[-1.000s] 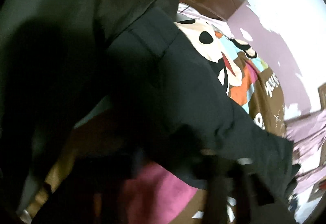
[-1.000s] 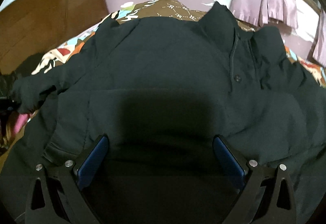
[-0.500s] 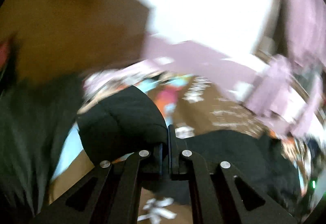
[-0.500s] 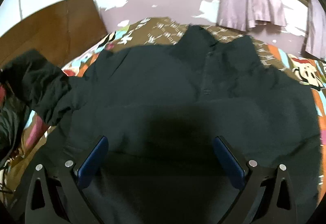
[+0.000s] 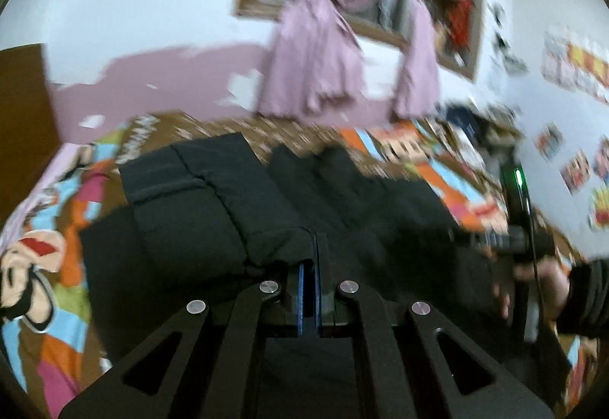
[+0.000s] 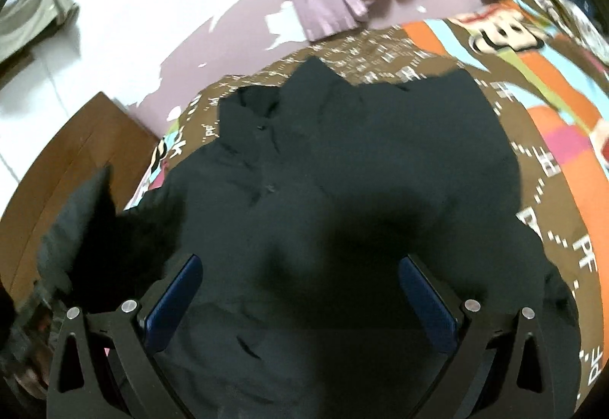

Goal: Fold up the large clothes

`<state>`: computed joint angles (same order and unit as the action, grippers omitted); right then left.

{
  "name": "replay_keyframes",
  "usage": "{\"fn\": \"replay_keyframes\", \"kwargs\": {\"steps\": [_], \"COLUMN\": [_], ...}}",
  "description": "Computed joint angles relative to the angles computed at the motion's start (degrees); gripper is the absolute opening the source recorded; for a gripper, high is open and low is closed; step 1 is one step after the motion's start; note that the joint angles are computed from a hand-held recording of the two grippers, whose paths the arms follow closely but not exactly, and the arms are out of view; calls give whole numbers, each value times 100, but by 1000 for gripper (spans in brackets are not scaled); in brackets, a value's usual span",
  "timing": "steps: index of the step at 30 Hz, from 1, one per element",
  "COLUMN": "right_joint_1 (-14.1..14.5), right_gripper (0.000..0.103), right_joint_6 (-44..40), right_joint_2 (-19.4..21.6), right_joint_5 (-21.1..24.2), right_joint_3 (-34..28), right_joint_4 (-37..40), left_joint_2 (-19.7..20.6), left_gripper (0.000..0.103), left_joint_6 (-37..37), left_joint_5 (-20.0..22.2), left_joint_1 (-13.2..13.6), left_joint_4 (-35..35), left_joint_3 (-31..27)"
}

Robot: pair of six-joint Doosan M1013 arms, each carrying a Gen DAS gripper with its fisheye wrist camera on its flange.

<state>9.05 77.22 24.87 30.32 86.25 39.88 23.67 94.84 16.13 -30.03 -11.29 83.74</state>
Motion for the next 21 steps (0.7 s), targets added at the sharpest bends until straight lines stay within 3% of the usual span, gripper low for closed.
{"fn": "replay_keyframes", "kwargs": {"steps": [4,7,13,15,17,19,21], "right_joint_1": [-118,-255,-417,-439,-449,-469,-516], "right_gripper": [103,103,103,103,103,103,103], "right_joint_6": [-99,-696,-1592,-1633,-1597,-1683,-1858], "right_joint_2": [-32,11,137,200,254,311,352], "right_joint_5": [140,447,1204,1440,1636,1832,2070], "right_joint_3": [152,226,317,318,302,309,399], "right_joint_4": [302,1199,2632,2932,3087,3405,3940], "left_joint_2": [379,610,724,756,736,641,622], "left_gripper": [2,2,6,16,43,51,51], "left_joint_6": [558,611,1197,1490,1728,1777,1796], "left_joint_5": [1063,1641,2030,2120,2220,2193,2231], "left_joint_1": [-229,-339,-298,-241,-180,-178,-147], "left_joint_4": [169,337,-300,-713,-1121,-1285,-1447], "left_joint_3": [-449,-662,-674,-690,-672,-580,-589]}}
